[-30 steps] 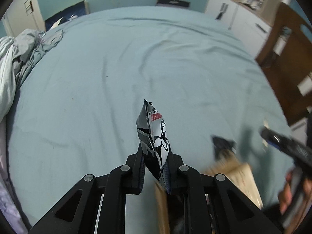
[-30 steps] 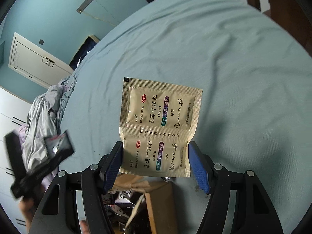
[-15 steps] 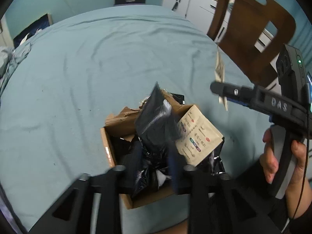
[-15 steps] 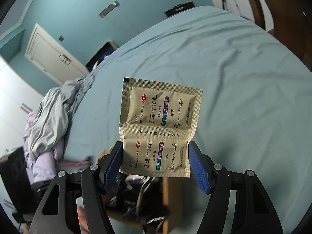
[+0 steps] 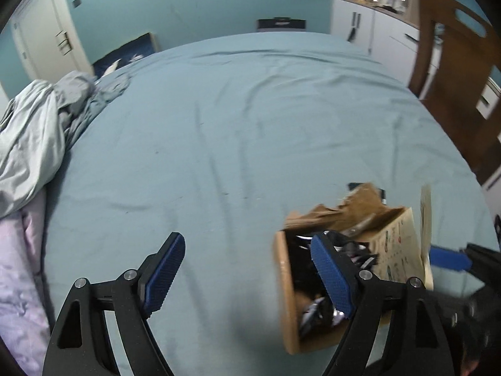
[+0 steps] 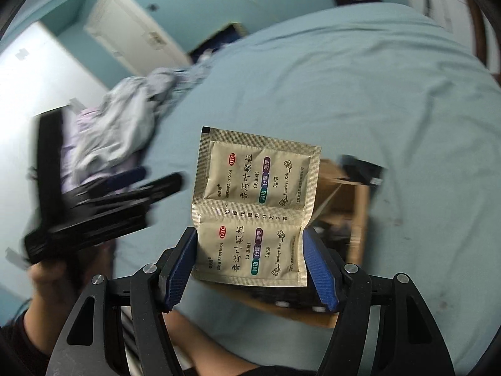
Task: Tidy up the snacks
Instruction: 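Lower the sachet and white-black packet into the box and open both grippers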
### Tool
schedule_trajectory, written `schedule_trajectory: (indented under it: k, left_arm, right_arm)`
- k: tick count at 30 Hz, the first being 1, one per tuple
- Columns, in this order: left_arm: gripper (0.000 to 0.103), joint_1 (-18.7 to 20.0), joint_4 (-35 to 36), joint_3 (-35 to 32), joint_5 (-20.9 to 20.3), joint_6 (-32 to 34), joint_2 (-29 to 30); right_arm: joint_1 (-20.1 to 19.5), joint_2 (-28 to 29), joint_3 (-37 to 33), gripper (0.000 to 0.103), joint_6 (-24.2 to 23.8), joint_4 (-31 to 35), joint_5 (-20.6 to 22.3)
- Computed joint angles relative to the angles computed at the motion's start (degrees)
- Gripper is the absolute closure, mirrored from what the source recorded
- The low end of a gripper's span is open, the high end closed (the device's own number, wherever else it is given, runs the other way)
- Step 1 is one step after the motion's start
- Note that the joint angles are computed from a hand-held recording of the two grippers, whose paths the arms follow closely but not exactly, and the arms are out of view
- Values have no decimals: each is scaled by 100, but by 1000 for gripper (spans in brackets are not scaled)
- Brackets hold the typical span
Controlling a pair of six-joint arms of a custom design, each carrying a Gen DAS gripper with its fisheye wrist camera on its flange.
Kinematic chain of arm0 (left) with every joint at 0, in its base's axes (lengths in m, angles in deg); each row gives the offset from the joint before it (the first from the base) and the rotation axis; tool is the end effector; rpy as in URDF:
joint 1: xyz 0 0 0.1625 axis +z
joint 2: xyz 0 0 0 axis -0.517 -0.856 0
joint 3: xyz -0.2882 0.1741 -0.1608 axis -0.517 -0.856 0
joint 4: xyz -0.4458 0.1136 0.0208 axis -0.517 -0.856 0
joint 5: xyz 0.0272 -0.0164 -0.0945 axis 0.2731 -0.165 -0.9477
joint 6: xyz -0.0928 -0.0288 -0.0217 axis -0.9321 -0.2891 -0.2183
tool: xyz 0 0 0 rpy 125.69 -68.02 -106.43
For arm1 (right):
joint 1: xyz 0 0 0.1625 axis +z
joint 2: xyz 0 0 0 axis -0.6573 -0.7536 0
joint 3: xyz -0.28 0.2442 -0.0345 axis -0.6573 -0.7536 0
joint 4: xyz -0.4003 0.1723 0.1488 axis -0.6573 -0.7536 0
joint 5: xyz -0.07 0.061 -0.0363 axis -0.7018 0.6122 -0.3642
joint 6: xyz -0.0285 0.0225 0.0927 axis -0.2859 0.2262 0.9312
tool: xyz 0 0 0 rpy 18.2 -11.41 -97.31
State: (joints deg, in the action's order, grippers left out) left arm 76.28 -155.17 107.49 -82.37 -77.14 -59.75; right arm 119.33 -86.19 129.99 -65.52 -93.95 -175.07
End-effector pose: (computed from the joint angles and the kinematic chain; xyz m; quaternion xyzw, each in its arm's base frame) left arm -0.3576 -0.6576 -0.0045 0.2057 0.8796 -0.2193 0.3688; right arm 0.0155 -0.6128 0.3121 0.1625 -0.9543 0.2439 0.0577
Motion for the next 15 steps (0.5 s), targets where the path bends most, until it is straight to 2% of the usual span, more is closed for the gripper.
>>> schedule_trajectory:
  k: [2, 6, 9, 11, 12, 14, 15]
  left_arm:
    - [20, 34, 62, -36, 26, -109, 4]
    - [20, 56, 30, 43, -20, -178, -77]
    - [20, 58, 28, 35, -66, -169, -76]
    - [20, 56, 53, 14, -76, -161, -56]
    - [20, 65, 73, -24, -82, -159, -31]
    - [20, 82, 112, -74, -112, -172, -5]
    - [20, 89, 130, -99, -117, -186, 9]
  right_arm:
    - [61, 182, -121, 32, -117, 73, -187]
    - [91, 523, -443, 30, 164, 347, -640]
    - [-8, 430, -486, 27, 186, 374, -205]
    - [-140, 282, -400, 13, 221, 178, 293]
    - [-160, 253, -377, 11, 209, 90, 329]
    - [-130, 273, -436, 10, 57, 15, 112]
    - [-176, 275, -475, 10, 97, 90, 207]
